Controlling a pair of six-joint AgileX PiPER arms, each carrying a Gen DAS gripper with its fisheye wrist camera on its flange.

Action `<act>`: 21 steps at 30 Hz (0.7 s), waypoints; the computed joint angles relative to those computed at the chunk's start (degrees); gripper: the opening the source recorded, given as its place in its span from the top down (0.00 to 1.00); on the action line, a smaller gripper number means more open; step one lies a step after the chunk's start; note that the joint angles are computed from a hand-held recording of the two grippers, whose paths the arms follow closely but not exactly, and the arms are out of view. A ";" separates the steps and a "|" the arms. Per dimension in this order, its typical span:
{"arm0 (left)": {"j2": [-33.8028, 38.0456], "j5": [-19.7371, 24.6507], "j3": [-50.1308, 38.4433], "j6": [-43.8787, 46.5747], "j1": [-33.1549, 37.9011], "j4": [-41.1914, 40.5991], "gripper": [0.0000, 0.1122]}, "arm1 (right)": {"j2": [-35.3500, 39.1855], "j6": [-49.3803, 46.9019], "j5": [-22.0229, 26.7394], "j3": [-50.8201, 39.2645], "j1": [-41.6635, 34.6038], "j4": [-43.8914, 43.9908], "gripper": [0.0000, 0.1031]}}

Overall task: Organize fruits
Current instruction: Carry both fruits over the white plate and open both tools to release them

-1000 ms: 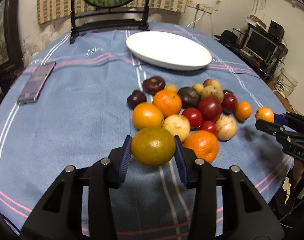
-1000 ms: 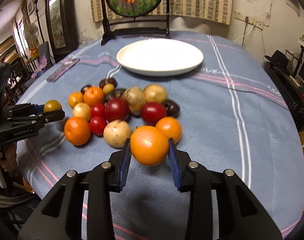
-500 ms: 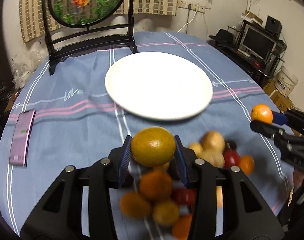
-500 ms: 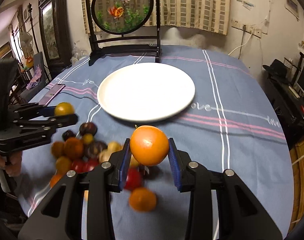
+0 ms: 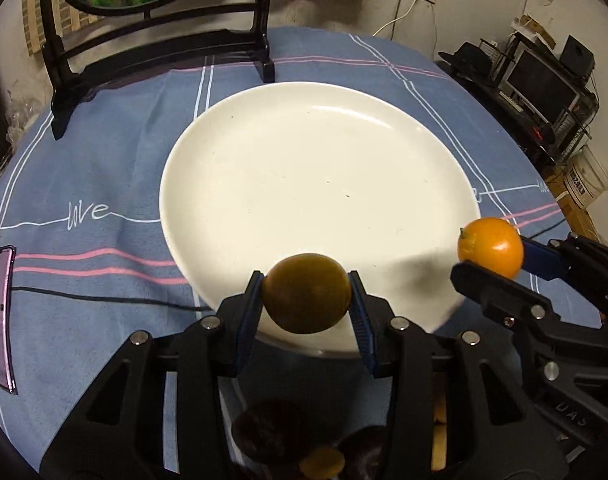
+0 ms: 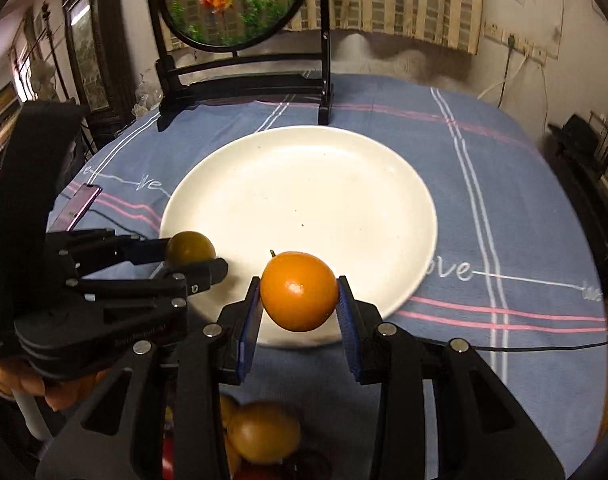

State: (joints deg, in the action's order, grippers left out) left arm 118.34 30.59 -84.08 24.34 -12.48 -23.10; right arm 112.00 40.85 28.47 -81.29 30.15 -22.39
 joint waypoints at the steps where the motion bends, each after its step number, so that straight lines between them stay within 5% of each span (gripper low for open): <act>1: 0.64 0.21 -0.77 -0.66 0.04 0.41 0.62 | 0.60 -1.18 -0.11 -0.59 -0.49 1.53 0.64; 5: 3.58 2.03 -4.75 -2.77 0.26 1.14 0.53 | 3.88 -6.50 -0.10 -3.40 -2.51 8.29 0.64; 8: 3.57 0.82 -4.83 -3.35 0.23 1.06 0.43 | 3.91 -7.42 -1.63 -2.30 -3.40 10.31 0.42; 12: 1.94 -1.72 -2.28 -1.54 0.40 -1.64 0.29 | 1.71 -8.48 -4.68 0.98 -4.19 11.80 0.40; 17: -0.90 -1.90 1.63 4.20 2.22 -12.07 0.26 | -1.00 -7.05 -6.70 4.29 -4.27 10.76 0.40; 21: -5.65 -4.58 6.42 -1.48 1.43 -4.47 0.26 | -4.49 -1.16 -9.22 8.18 -3.47 4.80 0.40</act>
